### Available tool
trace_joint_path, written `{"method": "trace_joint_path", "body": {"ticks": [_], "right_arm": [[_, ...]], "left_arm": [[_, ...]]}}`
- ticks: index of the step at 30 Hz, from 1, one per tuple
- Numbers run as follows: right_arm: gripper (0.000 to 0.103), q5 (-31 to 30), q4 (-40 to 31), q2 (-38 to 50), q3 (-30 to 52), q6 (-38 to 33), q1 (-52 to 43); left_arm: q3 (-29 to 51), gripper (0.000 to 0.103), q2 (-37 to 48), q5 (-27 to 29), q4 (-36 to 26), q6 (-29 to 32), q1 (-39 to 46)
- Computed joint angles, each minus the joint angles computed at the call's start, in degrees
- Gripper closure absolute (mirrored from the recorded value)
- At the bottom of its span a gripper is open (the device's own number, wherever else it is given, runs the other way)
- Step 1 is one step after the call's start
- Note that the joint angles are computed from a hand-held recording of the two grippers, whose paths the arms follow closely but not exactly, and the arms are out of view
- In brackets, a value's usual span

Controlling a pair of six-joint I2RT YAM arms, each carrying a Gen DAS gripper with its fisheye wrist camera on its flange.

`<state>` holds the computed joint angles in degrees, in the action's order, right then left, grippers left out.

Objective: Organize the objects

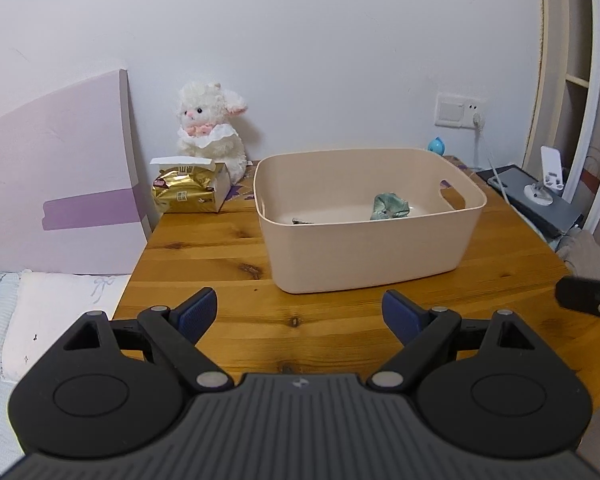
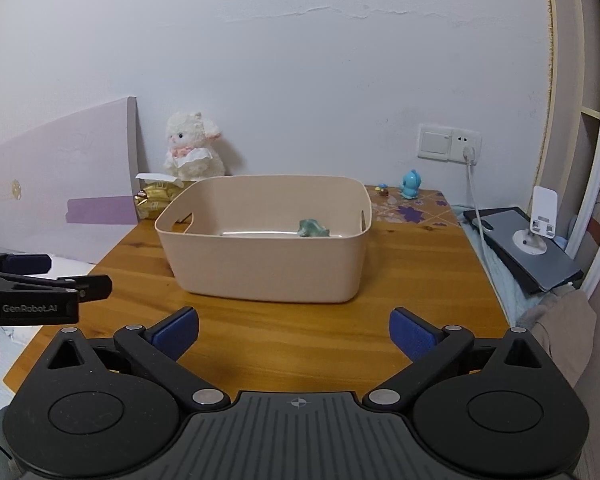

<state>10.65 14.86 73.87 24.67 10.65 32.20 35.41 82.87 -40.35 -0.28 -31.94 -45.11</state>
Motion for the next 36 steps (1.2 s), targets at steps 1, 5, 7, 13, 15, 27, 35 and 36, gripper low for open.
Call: {"method": "trace_joint_path", "body": {"ticks": [1,5,7,13,15,27,35,36], "right_arm": [[0.0,0.21,-0.51,-1.06,-0.53,0.2,0.2],[0.0,-0.24,-3.21,-5.8,-2.56,1.4,0.33],[0.0,-0.47,-4.82,-7.7,-3.1,2.03,0.22],[0.0,1.87,-8.92,-14.31,-4.91,2.66,2.5],[0.0,2.26,-10.06,-15.83,-5.08,2.69,3.26],[0.0,6.58,-16.76,-22.61,-5.76,2.66,8.67],[0.0,9.57,-19.34,-24.21,-5.14,2.56,12.38],[0.0,9.79,-19.5,-24.3,-5.05,2.58,12.64]], "left_arm": [[-0.15,0.013,-0.81,-0.8,-1.14,-0.75,-1.06],[0.03,0.013,-2.74,-4.11,-5.32,-3.24,-4.75],[-0.18,0.013,-3.97,-5.47,-6.76,-4.72,-6.68],[1.78,0.013,-4.18,-9.84,-13.69,-9.57,-12.74],[2.01,0.013,-4.4,-10.7,-14.98,-11.21,-14.4],[1.53,0.013,-6.17,-13.23,-23.09,-21.16,-20.14],[3.1,0.013,-5.48,-16.07,-28.22,-24.47,-24.13],[3.29,0.013,-5.49,-16.36,-28.62,-24.64,-24.39]]}}
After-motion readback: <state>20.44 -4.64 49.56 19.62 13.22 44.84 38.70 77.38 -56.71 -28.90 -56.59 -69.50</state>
